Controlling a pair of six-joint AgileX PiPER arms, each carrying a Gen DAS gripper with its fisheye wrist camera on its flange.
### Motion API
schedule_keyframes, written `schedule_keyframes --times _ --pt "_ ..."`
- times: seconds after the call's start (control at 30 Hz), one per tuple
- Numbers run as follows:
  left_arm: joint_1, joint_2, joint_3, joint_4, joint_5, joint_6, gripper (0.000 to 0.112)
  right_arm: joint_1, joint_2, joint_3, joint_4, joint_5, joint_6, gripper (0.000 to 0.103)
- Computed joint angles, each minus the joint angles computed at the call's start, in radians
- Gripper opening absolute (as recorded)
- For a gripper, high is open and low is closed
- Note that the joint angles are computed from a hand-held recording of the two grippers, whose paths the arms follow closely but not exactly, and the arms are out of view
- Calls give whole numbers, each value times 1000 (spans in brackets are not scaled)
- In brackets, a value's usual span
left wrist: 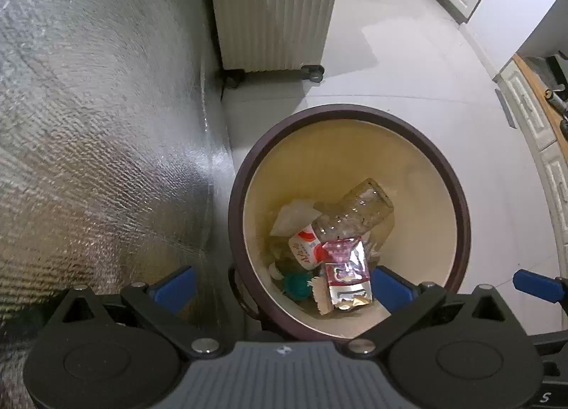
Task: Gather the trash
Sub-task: 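Open both tools to drop the cap and red pack into the bin, then move both tools back over the table toward the blue can and gold wrapper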
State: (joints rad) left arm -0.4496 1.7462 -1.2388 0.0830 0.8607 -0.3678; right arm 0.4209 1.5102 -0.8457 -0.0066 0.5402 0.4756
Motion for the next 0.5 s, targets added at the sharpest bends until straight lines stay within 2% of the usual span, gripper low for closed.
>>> schedule_keyframes --times 0.2,0.5 --pt "-14 -103 50 5 -28 -4 103 -3 -107 42 -60 31 45 103" --pt "-66 -230 94 83 -39 -65 103 -11 -294 82 -162 99 133 103"
